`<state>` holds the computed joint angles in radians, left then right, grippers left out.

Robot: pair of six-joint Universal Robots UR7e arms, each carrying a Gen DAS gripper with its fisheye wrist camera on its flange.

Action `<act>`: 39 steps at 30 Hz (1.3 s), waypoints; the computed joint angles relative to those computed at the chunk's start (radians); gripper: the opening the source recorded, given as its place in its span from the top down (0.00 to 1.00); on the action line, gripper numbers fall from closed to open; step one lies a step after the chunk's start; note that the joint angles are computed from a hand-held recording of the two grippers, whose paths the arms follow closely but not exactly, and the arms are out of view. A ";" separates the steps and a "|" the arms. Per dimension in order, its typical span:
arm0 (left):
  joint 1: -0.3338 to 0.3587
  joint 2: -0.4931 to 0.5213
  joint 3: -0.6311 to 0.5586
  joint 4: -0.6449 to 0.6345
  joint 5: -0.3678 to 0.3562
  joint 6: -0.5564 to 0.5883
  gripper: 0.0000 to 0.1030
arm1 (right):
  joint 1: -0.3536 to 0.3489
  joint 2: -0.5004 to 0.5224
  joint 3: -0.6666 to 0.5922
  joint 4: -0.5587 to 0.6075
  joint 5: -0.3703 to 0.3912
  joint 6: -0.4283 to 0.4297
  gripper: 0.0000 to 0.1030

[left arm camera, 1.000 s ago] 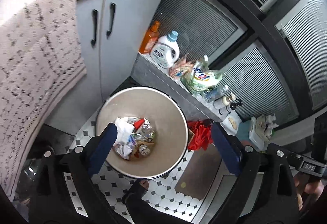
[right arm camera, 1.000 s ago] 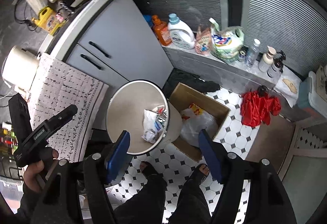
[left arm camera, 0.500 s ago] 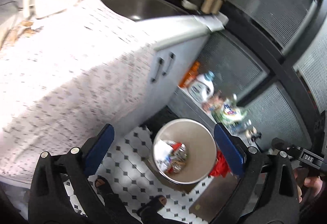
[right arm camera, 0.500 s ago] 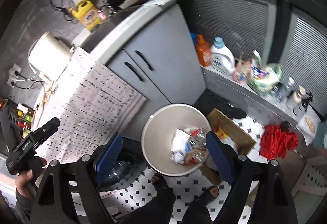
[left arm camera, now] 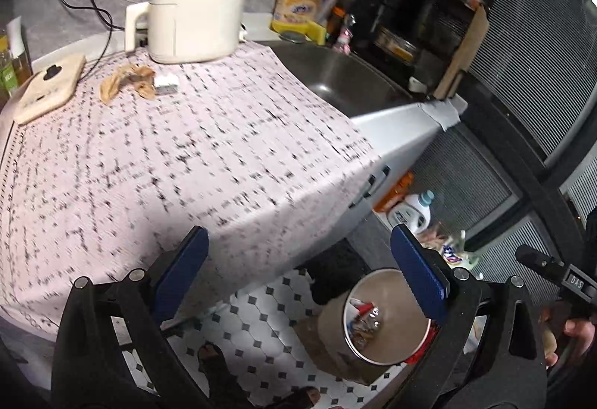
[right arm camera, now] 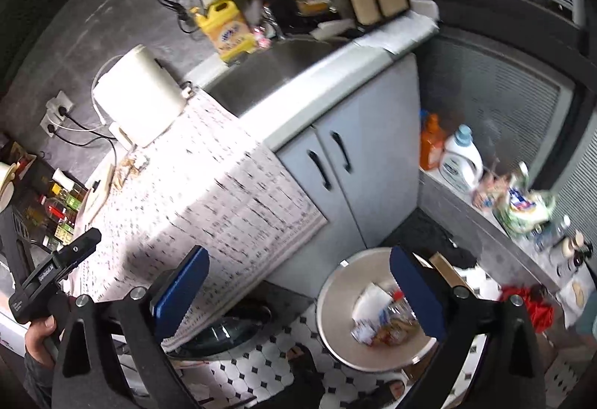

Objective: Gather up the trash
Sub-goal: 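Move both tools back over the counter toward the brown paper and grey block, then grasp the brown paper with the left gripper while the right gripper grasps the grey plastic block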

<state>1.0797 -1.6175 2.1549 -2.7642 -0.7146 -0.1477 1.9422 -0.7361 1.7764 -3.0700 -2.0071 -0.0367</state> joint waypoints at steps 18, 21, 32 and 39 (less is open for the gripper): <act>0.249 0.006 -0.229 -0.043 -0.143 0.250 0.06 | 0.144 0.349 -0.441 0.046 -0.069 -0.017 0.08; 0.305 0.028 -0.289 -0.050 -0.182 0.299 0.06 | 0.161 0.411 -0.520 0.048 -0.074 -0.054 0.08; 0.488 0.160 -0.567 0.035 -0.357 0.446 0.08 | 0.200 0.654 -0.885 0.190 -0.097 0.019 0.08; 0.554 0.259 -0.739 0.125 -0.414 0.480 0.17 | 0.214 0.734 -1.027 0.288 -0.125 0.053 0.08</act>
